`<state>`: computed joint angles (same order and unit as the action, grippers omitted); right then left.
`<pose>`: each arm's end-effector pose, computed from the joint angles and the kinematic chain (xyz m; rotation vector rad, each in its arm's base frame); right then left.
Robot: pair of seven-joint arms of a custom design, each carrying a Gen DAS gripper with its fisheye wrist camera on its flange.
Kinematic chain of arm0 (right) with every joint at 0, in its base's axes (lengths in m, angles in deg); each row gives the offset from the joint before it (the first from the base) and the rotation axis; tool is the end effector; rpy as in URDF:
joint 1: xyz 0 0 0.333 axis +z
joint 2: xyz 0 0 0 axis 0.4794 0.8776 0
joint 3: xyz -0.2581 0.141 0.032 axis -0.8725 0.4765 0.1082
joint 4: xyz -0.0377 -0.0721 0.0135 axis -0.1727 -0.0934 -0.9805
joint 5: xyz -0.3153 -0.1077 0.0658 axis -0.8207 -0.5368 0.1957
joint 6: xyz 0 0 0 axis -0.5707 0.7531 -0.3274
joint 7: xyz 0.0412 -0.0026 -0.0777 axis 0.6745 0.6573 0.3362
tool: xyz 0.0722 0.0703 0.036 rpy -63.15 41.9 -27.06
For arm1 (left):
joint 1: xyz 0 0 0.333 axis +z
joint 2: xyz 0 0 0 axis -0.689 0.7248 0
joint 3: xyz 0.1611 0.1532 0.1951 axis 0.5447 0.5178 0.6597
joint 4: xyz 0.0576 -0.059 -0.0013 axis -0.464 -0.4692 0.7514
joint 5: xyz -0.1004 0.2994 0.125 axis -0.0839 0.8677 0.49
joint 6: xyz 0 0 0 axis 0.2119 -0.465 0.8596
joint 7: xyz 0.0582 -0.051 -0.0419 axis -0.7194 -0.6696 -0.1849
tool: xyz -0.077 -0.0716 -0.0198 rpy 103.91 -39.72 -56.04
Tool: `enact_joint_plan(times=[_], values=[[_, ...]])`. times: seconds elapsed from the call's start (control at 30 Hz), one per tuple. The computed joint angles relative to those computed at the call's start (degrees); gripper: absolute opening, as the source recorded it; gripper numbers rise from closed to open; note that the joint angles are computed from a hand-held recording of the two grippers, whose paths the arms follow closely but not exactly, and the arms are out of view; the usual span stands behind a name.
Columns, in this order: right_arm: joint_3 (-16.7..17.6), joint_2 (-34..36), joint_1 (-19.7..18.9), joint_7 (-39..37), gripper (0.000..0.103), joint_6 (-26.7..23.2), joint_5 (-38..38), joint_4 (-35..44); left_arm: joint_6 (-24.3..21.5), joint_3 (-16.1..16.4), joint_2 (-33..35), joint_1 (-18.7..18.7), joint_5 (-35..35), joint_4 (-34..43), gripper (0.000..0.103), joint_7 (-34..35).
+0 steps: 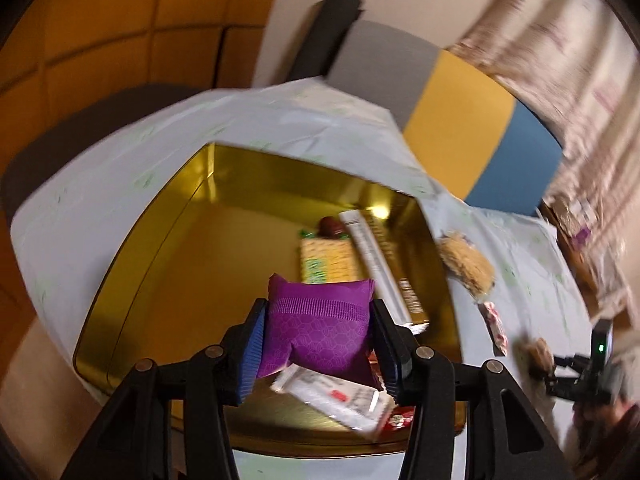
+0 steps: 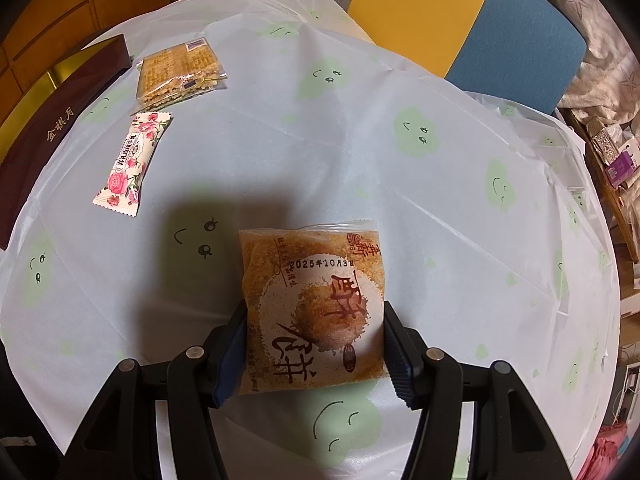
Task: Organize snacks
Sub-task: 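Carry the purple packet into the gold tin and open the left tool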
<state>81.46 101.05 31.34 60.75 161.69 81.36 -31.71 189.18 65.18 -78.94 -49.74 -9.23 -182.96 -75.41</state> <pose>0.6205 0.0441 0.4823 -2.6771 0.9379 -0.3480 0.3371 -0.2109 0.5277 -2.3652 0.9112 -0.7531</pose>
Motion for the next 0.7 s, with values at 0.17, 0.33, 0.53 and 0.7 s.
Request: enact_joint_plan(times=[0.17,0.33,0.53,0.7], values=[[0.0,0.0,0.0,0.1,0.061,0.0,0.1,0.0,1.2,1.0,-0.4,-0.2,-1.2,-2.3,0.057,-0.7],[0.0,0.1,-0.1,0.3,0.061,-0.1,0.3,0.2,3.3,0.9,0.1,0.2,-2.1,-4.0,0.059,-1.4],[0.0,0.4,-0.2,0.2,0.061,-0.4,0.5,0.6,2.9,1.1,1.0,-0.2,-3.2,-4.5,0.059,-0.5],[0.0,0.9,-0.4,0.4,0.061,-1.0,0.6,1.4,0.6,0.7,2.3,-0.5,-2.8,-3.1,0.062,0.4]])
